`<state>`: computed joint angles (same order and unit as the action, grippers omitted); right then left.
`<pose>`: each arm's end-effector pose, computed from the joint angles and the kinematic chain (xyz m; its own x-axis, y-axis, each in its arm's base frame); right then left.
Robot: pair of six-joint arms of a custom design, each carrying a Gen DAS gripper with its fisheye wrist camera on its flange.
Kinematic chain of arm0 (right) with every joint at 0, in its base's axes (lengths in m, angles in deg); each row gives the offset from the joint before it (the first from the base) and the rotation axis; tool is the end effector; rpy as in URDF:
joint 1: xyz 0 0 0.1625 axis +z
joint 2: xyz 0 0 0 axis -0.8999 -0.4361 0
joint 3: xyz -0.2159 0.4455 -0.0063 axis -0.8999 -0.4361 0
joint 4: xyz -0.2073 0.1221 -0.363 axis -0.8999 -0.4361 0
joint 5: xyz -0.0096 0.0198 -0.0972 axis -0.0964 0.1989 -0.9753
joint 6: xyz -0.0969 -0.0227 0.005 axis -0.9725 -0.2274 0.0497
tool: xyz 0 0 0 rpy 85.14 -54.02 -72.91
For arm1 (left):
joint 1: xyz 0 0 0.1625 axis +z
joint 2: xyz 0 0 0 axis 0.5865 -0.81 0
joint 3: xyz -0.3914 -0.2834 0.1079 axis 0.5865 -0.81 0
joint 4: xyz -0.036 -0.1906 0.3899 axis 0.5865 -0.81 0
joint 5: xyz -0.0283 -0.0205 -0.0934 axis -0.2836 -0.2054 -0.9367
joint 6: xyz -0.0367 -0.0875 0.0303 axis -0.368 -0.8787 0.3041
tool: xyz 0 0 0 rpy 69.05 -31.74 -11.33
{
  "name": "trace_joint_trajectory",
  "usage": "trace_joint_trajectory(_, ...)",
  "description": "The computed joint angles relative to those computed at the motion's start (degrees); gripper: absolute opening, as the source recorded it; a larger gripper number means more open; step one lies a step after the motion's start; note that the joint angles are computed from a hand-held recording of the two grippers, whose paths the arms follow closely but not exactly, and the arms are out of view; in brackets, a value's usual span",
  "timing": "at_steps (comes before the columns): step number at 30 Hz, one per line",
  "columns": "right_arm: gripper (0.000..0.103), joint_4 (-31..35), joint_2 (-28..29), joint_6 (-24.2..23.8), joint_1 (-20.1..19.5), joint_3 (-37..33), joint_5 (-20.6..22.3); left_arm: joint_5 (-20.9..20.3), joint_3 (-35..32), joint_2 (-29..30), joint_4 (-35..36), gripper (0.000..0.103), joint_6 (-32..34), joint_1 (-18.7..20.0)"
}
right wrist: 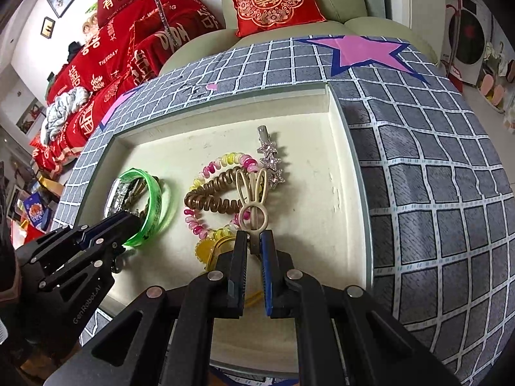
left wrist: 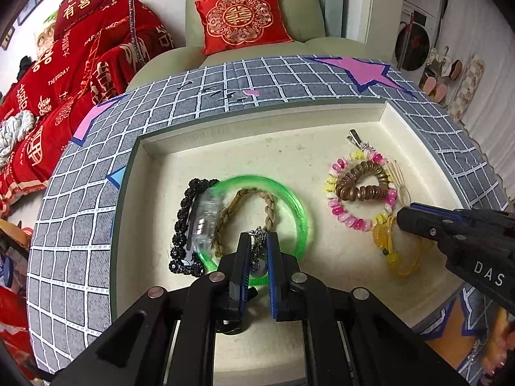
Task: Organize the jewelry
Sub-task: 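Open the right tool to release the bunny-ear clip while the left tool releases the pendant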
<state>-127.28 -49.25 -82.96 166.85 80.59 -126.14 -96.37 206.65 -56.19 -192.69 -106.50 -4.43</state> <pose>0.1873 -0.4026 0.0644 -0.8284 -0.3368 0.4475 -0.4608 0.8641 -0.2026 -0.1533 -0.3445 0.1175 -0.6685 -0.0901 -0.7382 0.3575 0.8315 -0.4252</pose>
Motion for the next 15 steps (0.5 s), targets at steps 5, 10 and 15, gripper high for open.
trace_joint_trajectory(5, 0.010, 1.17, -0.44, 0.90, -0.09, -0.17, 0.29, -0.02, -0.56, -0.78, 2.92, 0.018, -1.53, -0.52)
trace_joint_trajectory(10, 0.016, 2.02, -1.33, 1.66, -0.48, 0.14, 1.72, 0.45, -0.77, -1.64, 5.26, 0.018, -2.80, -1.31)
trace_joint_trajectory(15, 0.034, 1.64, -2.03, 2.16, -0.31, 0.85, 2.25, 0.67, -0.83, -2.49, 7.27, 0.018, -4.22, -2.24)
